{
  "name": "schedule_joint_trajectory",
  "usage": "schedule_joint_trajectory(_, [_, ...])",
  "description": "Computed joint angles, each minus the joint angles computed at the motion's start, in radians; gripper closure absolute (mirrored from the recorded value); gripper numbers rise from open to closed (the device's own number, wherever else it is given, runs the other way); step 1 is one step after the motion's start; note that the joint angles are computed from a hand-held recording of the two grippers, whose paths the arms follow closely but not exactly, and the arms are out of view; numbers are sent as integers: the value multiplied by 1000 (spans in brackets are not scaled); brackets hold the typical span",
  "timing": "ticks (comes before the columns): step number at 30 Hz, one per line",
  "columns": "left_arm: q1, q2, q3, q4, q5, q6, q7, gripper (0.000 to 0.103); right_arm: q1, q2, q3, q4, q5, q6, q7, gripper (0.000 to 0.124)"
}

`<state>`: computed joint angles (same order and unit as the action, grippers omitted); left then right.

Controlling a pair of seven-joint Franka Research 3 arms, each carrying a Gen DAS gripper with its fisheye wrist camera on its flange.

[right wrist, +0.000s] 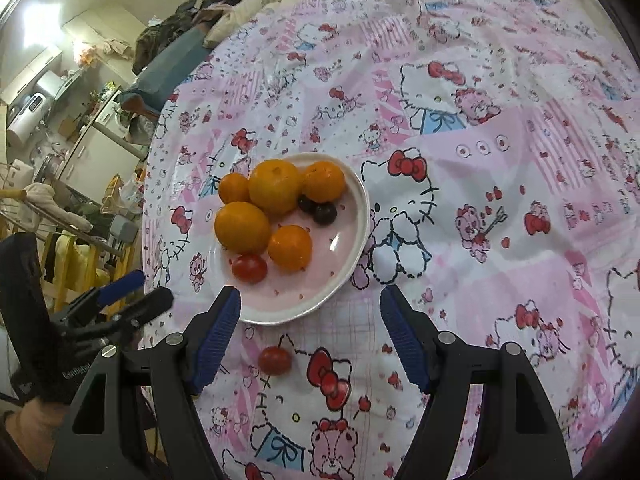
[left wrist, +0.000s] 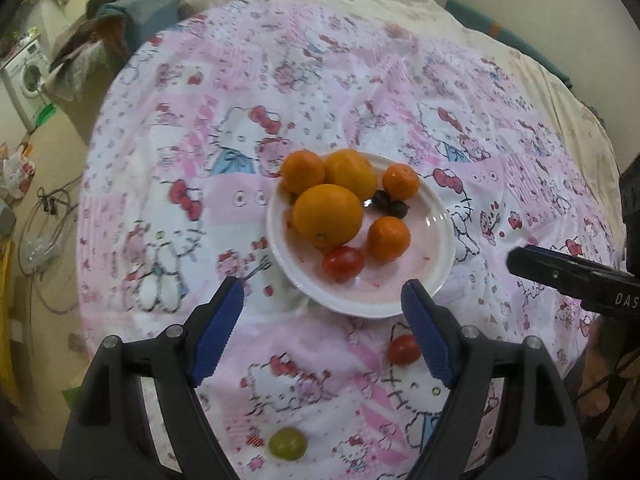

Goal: Organize fruits

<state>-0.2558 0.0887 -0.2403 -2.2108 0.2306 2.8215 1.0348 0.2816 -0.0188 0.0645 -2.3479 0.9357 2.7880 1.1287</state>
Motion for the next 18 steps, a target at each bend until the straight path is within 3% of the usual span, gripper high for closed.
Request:
schedule_joint_trajectory(7, [21,-104,17,-110,-45,26,-47,25,19,-44,-3,-47,50,-2,-23,49])
schedule_joint_trajectory(9, [28,-120,22,-128,-27,23,-88,25,21,-33,-1,-42,28,-5,-6,49])
schedule_joint_trajectory(15, [32,-133,35,-161,-137,36,-64,25,31,32,18,-8,-58,-51,35,49])
schedule_joint_trajectory(18, [35,-135,40,-172,-165,37,-48,25,39,78,33,22,-100,-84,35,56])
